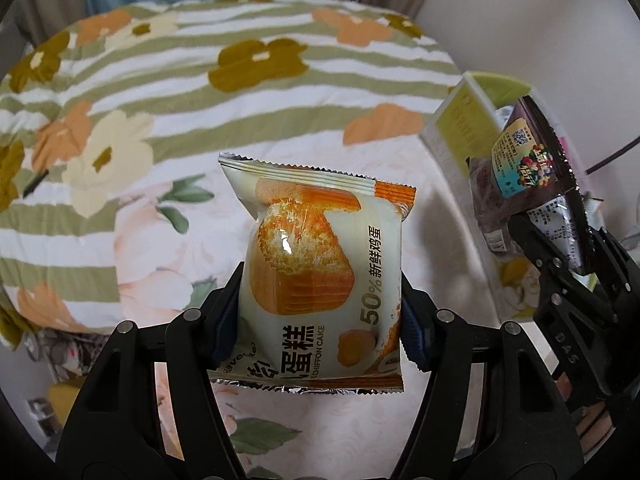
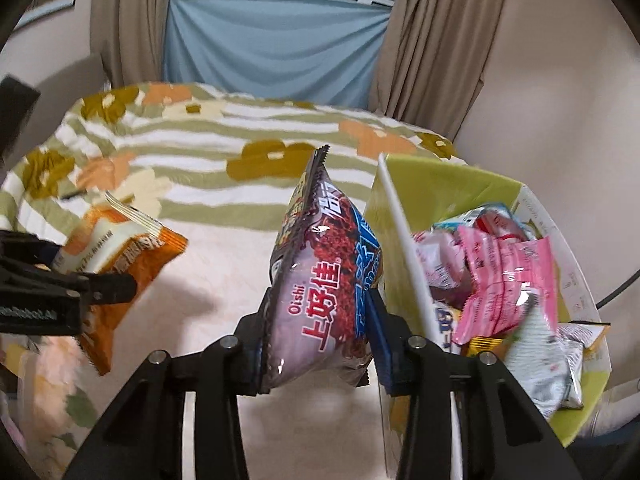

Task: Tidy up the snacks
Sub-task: 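Lift both held bags and carry them over the green box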

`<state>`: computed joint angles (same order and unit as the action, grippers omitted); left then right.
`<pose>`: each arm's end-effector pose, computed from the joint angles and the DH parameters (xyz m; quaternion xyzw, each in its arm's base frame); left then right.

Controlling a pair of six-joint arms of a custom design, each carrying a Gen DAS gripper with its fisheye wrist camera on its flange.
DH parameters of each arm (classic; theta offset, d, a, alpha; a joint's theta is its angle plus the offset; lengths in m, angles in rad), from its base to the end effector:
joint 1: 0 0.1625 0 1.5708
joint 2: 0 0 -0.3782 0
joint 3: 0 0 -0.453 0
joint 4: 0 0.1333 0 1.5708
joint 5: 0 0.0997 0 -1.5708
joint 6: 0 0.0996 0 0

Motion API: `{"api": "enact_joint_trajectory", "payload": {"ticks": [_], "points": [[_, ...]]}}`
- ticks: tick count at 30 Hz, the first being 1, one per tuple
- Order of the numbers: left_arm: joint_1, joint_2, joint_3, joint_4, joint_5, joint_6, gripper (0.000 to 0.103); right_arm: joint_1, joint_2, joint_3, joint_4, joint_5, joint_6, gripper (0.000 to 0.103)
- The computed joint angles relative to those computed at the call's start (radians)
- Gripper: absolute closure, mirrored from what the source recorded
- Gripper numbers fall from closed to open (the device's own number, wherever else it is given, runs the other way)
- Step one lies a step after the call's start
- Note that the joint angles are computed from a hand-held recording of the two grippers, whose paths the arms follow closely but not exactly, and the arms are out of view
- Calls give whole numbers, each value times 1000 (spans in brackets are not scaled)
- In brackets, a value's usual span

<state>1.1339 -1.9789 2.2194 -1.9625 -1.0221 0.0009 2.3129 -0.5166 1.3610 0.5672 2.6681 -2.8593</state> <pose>-0.0019 -0.4419 0.3327 0.1885 0.9414 -0.1294 0.2480 0.3968 -0.3667 -0.0500 0.1534 -0.8376 0.3139 0.4199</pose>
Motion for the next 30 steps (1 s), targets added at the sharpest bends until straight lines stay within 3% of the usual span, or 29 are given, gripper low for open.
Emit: {"api": "enact_joint_trajectory", "payload": {"ticks": [7, 11, 18, 27, 30], "points": [[-121, -22, -18, 25, -6, -30, 40, 68, -108, 41, 33, -17, 100, 65], [-209, 2, -18, -5, -19, -91, 40, 85, -202, 103, 15, -20, 93, 65], [-347, 121, -10, -118, -27, -208, 40, 73, -416, 248, -38, -18, -20, 65], [-397, 411, -70, -310, -21, -301, 40, -21, -655, 410, -127, -48, -211, 65], [-403, 479, -88, -339, 11, -330, 22, -62, -699, 439, -139, -62, -256, 65]]}}
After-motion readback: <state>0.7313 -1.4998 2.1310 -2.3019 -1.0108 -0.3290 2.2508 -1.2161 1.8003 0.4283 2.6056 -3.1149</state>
